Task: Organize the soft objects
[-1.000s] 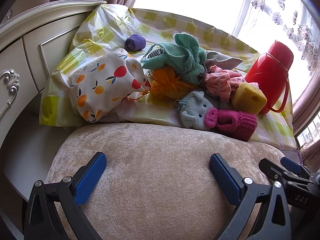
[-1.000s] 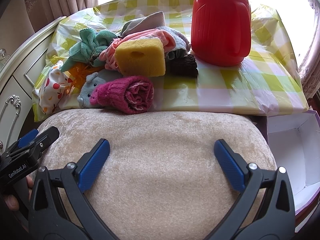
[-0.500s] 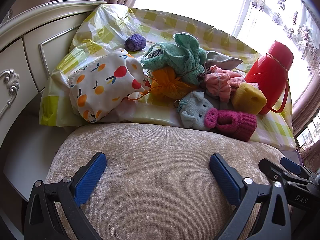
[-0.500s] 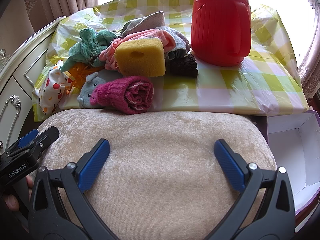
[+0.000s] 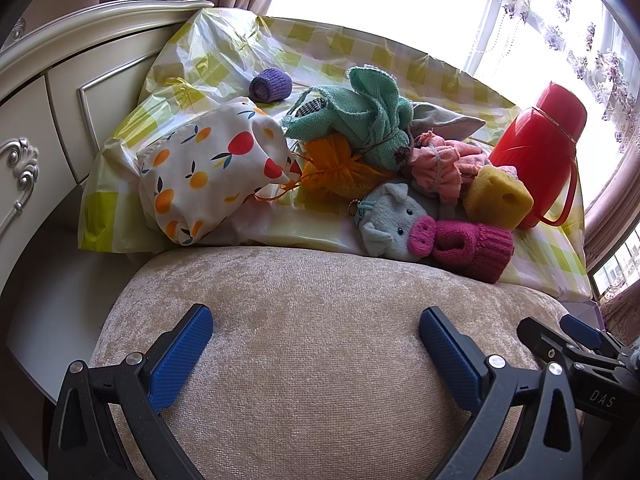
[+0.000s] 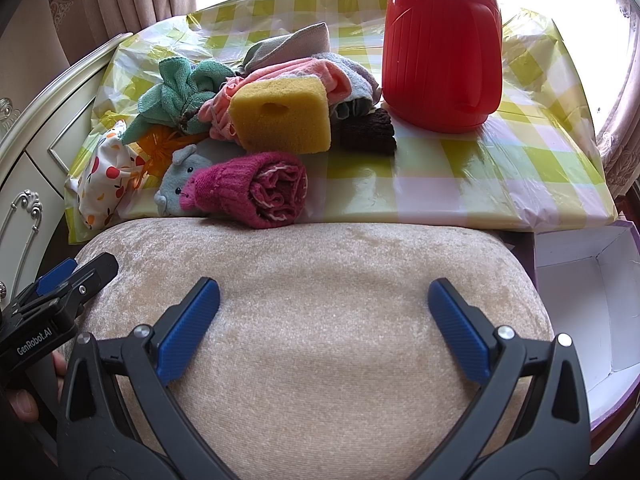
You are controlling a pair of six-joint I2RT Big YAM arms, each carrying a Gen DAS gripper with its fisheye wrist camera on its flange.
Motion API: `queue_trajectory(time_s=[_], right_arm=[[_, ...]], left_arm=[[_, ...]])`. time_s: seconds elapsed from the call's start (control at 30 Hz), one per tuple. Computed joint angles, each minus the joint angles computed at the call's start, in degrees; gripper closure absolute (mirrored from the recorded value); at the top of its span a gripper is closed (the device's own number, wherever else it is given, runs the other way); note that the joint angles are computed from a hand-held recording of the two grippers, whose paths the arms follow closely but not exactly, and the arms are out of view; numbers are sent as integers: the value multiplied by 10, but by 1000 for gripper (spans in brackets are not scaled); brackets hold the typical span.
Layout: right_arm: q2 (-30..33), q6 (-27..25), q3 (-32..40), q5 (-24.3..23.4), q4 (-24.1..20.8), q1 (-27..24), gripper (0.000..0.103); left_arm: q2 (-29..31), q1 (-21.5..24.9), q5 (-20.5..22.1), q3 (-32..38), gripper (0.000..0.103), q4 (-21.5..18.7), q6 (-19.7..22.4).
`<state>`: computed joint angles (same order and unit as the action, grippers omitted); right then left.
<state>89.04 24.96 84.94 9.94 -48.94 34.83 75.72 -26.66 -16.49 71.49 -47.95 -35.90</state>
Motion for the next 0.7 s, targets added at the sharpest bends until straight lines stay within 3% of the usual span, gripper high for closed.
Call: queue_trajectory(time_s=[0.37, 0.57, 0.7], right_arm=[[-1, -1, -3, 6, 6, 2, 0], [3, -1, 8, -23, -6, -9, 0], [19, -12, 34, -5, -26, -6, 0]], left_arm=[[0, -1, -2, 1, 0, 0, -1], [1, -10, -43, 12, 0, -14, -6], [0, -1, -44, 15, 0, -15, -17]])
